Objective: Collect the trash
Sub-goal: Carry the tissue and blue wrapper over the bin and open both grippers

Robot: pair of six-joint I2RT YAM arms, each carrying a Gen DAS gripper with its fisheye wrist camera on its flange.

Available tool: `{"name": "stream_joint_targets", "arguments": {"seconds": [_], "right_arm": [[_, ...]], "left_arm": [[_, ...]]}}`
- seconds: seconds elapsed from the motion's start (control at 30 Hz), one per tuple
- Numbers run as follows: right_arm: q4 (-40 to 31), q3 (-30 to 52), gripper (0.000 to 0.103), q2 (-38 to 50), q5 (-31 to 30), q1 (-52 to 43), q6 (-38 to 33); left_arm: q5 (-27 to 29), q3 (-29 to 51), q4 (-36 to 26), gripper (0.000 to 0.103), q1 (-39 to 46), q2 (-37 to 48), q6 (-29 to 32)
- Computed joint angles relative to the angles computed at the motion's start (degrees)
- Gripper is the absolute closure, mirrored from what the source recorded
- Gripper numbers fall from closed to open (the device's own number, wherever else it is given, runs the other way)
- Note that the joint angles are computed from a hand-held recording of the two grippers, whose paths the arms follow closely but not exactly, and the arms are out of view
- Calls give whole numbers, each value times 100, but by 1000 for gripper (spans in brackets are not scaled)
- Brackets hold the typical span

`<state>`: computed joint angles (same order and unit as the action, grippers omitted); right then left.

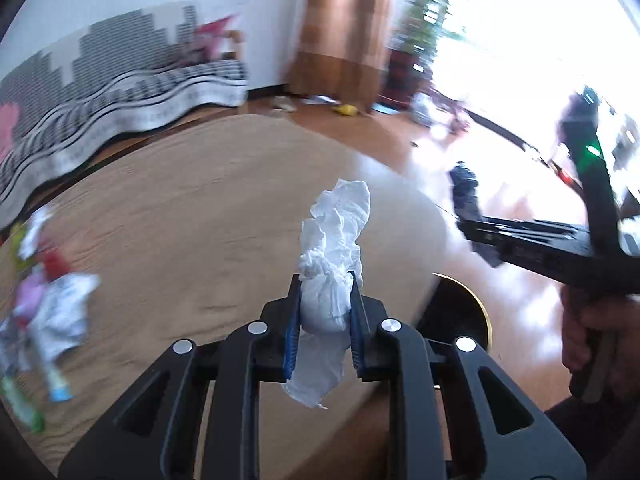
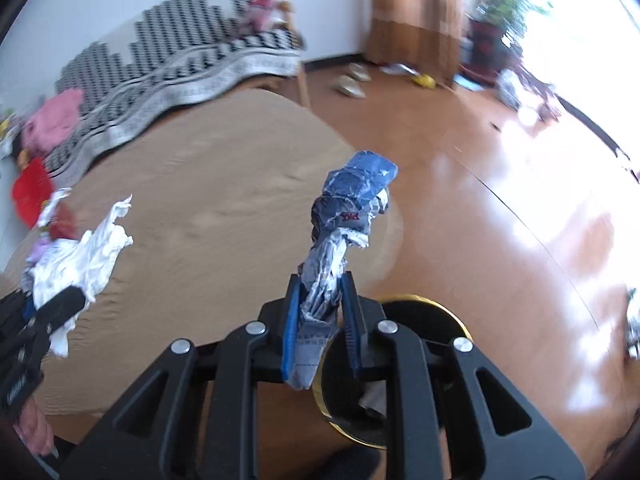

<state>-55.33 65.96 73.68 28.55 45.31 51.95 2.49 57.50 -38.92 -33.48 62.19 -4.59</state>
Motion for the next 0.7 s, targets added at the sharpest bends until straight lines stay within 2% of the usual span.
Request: {"name": "stream_joint_targets", "arguments": {"seconds": [0.07,0.13,0.27,0.43,0.57,0.7], "right_arm": [[-8,-588,83,-495,-276,-347,23],[-23,-1093,83,-878,-535,-728,-83],[119,-1971,83,-1285,-1415,-1734,-631],[456,-2813,83,-1263,-2478,-2789,-1259],[528,-2979,83,-1254,-2660,-3197,-1549],[536,-2718,83,-1084,-2569,-2765,-1093]], "left_arm": [[-288,1,243,83,-717,301,-218],[-327,52,416,83,-1101,590,-384],[-359,200,744,83,-1523,1157,-538],[-261,435,980,83,-1704,1775,-646],[-284,574,1100,83,-1888,2118,-819],[-273,583,1138,83,-1962,2198,-908]]}}
